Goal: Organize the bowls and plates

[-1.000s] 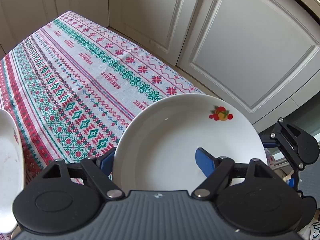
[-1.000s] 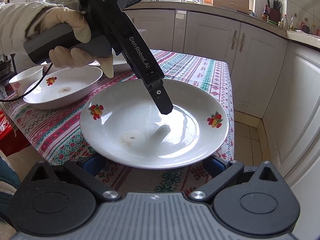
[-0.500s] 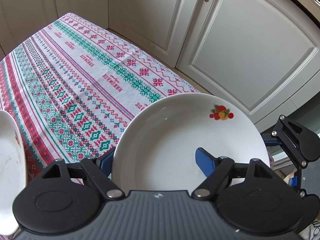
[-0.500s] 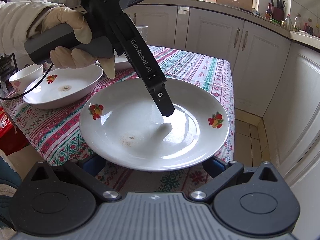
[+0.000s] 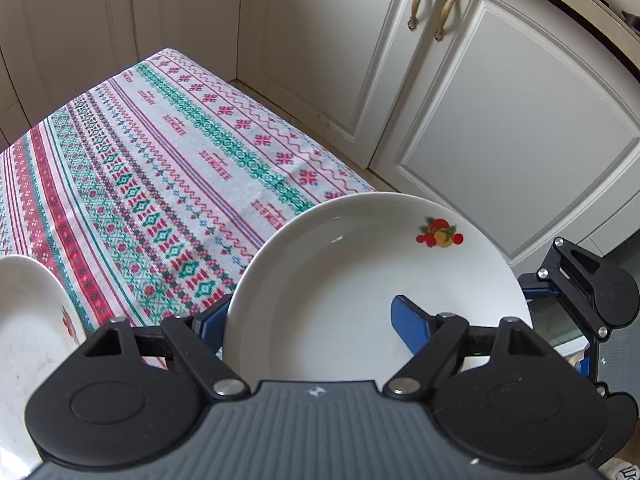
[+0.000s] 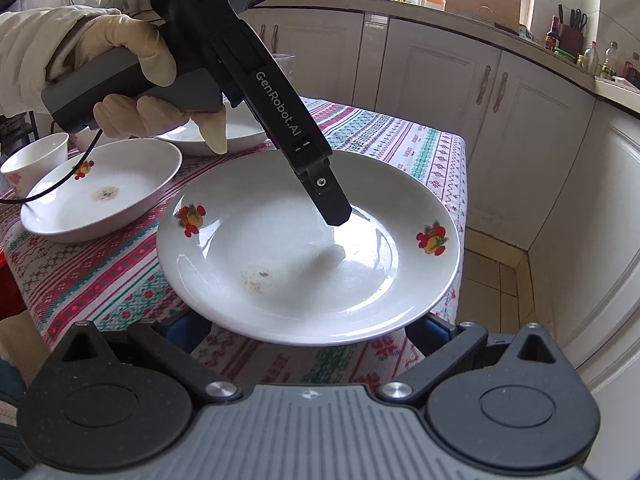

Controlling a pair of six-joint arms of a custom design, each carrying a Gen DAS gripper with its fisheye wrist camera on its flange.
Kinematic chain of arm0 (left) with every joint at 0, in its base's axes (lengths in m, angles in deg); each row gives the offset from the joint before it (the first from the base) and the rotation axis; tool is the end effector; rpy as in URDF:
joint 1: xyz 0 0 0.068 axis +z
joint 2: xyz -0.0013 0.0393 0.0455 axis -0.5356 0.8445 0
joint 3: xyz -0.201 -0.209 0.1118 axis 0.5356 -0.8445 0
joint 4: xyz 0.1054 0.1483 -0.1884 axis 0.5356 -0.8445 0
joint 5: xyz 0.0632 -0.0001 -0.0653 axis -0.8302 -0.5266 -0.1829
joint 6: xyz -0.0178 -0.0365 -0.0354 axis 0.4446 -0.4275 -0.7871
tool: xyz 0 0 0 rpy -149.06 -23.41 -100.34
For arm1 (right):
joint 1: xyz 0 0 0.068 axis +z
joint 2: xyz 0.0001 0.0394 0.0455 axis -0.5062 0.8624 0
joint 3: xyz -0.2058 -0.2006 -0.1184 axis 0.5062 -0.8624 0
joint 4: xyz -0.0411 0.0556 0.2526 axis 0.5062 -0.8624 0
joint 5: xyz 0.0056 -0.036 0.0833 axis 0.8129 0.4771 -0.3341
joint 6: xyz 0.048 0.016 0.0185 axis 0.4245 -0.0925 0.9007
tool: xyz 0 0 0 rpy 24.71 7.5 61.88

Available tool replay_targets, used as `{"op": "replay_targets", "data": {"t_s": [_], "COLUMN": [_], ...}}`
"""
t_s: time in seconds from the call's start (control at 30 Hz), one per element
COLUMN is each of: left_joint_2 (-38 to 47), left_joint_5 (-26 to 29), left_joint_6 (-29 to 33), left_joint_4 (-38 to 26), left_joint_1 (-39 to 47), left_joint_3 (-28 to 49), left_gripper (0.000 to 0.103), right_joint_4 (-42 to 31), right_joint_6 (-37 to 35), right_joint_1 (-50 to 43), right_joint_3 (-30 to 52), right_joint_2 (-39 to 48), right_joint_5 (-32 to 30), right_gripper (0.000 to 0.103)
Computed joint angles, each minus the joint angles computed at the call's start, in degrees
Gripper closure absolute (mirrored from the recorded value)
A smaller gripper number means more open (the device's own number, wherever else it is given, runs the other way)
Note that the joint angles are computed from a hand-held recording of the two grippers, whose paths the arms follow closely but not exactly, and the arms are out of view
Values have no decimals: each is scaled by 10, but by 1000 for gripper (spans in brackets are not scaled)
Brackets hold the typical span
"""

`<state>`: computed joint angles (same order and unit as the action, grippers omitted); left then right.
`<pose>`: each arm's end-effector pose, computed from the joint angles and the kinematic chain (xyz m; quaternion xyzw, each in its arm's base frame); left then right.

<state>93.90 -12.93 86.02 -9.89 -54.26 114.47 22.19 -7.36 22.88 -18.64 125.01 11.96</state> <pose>0.3779 -0.1674 0.1705 0.4450 0.8533 -0.1923 0.1919 0.1961 0.2341 0.1292 -0.1382 0.9057 0.0219 0.4001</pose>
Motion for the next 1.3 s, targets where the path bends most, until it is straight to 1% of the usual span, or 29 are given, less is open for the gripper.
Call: {"op": "replay_targets", "data": {"t_s": [0.13, 0.33, 0.53, 0.87, 1.03, 1.17, 1.3], "left_joint_2": [20, 40, 56, 59, 40, 7, -43], "left_joint_5": [-5, -11, -15, -17, -25, -23, -22], "left_joint_6": [-3, -11, -18, -11, -7, -9, -3], "left_joint_4": [1, 11, 16, 26, 46, 58, 82], "left_joint_1": [1, 1, 1, -1, -1, 10, 22], "left_joint_3": [24, 41, 54, 53, 26, -6, -55], "left_gripper": [21, 21, 21, 21, 20, 19, 18], "right_joint_4": [19, 42, 48, 55, 39, 42, 4], "right_joint_6": [-17, -26, -25, -19, -10, 17, 56], "right_joint_1": [-22, -36, -40, -48, -40, -27, 7], "right_joint_3": [2, -3, -4, -6, -1, -16, -18], "right_joint_2": [11, 21, 26, 33, 31, 11, -19], "right_joint_5": [-18, -33, -37, -43, -34, -28, 2], "right_gripper": [0, 0, 0, 0, 0, 0, 0]}}
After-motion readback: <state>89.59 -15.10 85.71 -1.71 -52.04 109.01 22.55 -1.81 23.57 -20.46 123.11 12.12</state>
